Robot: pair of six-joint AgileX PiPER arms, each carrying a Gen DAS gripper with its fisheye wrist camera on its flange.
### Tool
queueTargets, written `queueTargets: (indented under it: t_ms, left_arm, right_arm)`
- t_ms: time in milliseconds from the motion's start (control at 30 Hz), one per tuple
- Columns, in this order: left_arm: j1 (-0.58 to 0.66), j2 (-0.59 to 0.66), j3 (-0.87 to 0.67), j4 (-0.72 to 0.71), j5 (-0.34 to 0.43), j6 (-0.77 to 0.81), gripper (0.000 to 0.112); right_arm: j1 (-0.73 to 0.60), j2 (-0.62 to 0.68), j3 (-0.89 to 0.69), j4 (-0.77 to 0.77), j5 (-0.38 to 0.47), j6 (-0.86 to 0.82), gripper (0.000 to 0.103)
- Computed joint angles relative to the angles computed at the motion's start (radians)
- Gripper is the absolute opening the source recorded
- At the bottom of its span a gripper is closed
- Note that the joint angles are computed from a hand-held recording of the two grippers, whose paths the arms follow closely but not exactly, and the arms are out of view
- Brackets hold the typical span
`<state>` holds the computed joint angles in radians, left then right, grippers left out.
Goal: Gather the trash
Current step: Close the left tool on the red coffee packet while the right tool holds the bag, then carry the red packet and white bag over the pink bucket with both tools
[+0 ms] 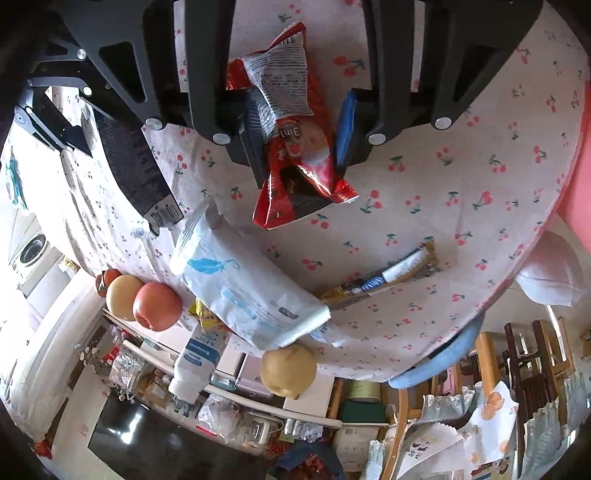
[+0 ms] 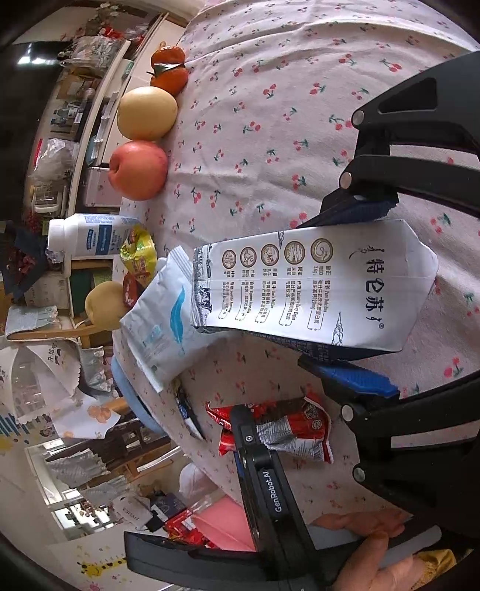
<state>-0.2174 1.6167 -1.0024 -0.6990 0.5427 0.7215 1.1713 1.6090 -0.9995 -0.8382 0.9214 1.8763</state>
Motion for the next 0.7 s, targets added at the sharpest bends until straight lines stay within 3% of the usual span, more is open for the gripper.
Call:
queueTargets:
  t_ms: [300, 700]
  left_arm:
    - [0.117, -0.063, -0.004, -0.073, 0.051, 0.121, 0.035]
    - [0.325, -0.12, -0.064, -0.151, 0.13, 0.246, 0.035]
  right_arm:
    - [0.039, 0.009, -0.043, -0.014, 0.035, 0.049, 0.064]
    - [0.067, 0.095, -0.223, -0.004, 0.074, -0.01, 0.064]
